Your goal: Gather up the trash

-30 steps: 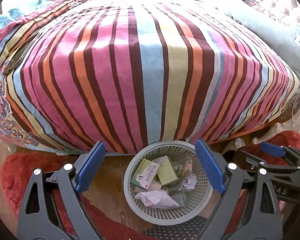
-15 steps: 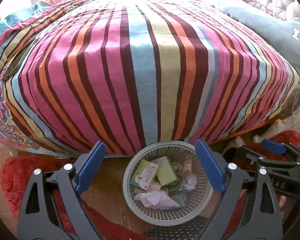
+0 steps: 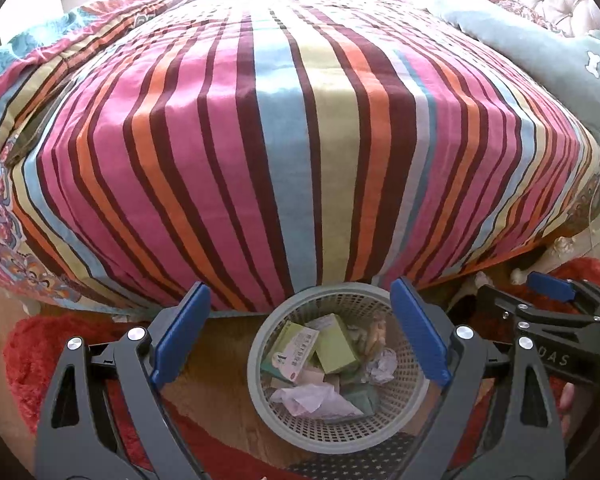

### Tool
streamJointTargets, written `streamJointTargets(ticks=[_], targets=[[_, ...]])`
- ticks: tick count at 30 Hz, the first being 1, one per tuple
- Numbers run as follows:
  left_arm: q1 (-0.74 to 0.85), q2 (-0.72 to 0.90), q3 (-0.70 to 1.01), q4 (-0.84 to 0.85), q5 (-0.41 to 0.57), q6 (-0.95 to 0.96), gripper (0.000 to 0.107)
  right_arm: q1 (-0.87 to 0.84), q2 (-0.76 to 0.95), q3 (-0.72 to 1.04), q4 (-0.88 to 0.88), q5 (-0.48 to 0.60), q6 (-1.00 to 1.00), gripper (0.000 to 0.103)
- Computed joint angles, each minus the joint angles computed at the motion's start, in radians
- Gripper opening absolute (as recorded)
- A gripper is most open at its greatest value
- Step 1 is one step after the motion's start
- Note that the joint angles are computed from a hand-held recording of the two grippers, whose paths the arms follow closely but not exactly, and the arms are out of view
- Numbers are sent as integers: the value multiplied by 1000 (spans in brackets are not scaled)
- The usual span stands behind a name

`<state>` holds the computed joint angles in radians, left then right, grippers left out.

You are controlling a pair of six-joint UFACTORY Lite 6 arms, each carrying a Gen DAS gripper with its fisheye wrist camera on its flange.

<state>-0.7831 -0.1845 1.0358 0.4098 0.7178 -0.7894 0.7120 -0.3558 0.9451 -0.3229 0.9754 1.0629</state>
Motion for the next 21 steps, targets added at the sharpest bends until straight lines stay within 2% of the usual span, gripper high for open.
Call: streamJointTargets(ticks=[21], targets=[[-34, -18, -17, 30, 13, -41, 89, 20, -7, -8, -6, 4, 11, 79]])
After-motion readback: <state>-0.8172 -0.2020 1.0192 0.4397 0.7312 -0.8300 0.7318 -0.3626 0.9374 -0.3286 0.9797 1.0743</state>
